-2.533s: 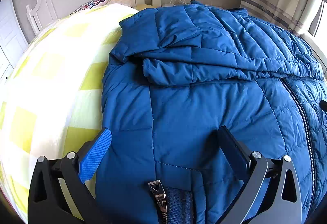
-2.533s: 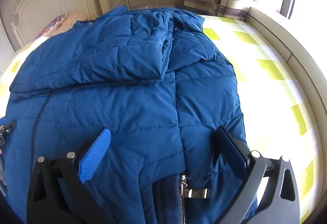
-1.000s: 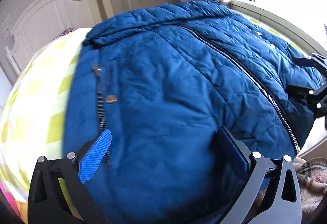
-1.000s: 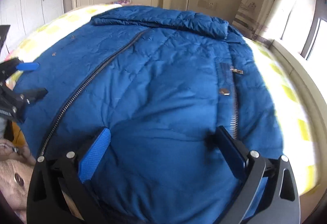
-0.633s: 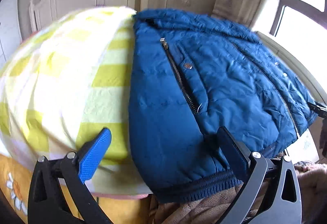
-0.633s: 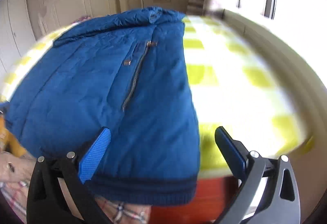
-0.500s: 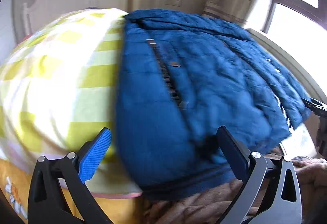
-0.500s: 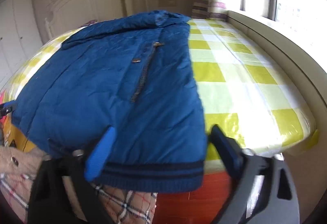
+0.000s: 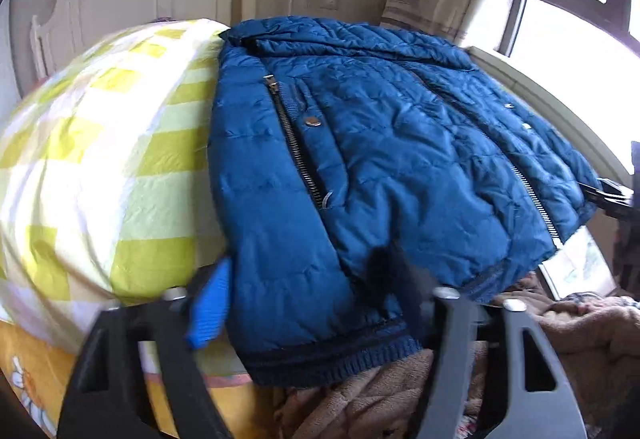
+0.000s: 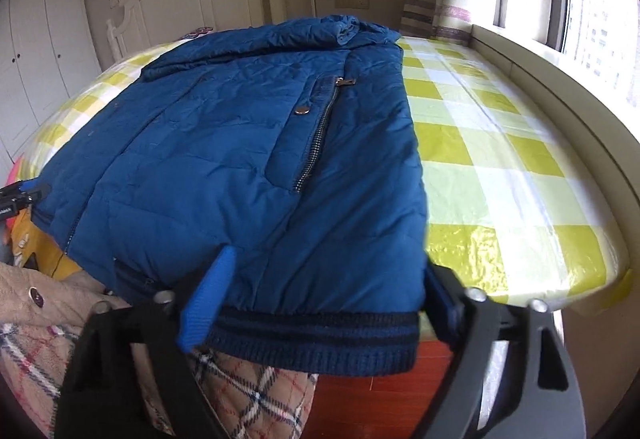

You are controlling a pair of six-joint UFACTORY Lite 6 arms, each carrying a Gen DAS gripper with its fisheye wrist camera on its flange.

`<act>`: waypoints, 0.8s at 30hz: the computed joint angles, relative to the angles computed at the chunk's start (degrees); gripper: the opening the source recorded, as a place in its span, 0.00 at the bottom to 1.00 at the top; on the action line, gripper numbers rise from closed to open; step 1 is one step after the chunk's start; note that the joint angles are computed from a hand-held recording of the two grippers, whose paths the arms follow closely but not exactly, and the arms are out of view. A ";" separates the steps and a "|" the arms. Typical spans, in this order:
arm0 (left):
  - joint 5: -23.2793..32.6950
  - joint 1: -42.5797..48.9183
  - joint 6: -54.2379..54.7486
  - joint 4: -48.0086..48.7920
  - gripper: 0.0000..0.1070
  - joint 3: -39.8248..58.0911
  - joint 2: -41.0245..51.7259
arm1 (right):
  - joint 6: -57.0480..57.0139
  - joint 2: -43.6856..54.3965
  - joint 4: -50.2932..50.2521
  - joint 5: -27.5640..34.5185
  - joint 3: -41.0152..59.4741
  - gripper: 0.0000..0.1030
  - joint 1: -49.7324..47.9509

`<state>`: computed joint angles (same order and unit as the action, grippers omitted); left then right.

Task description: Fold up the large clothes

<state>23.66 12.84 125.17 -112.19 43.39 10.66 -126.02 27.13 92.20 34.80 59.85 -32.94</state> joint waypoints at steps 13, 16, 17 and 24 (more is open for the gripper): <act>25.15 16.22 -26.82 26.63 0.09 8.68 6.19 | 17.52 4.40 -9.52 24.38 5.90 0.17 -8.27; 16.00 12.04 -23.06 24.69 0.13 4.80 1.94 | 17.79 4.60 -9.90 20.17 6.51 0.27 -7.72; 13.12 10.38 -21.99 23.83 0.14 3.56 0.87 | 18.02 4.15 -10.07 19.52 6.24 0.30 -7.74; 4.21 5.61 -16.48 17.63 0.20 2.27 0.42 | 14.25 1.80 -8.95 8.11 4.14 0.66 -3.95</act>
<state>27.87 18.45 108.69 -94.55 45.67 11.08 -111.77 28.93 83.25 42.91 63.98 -36.89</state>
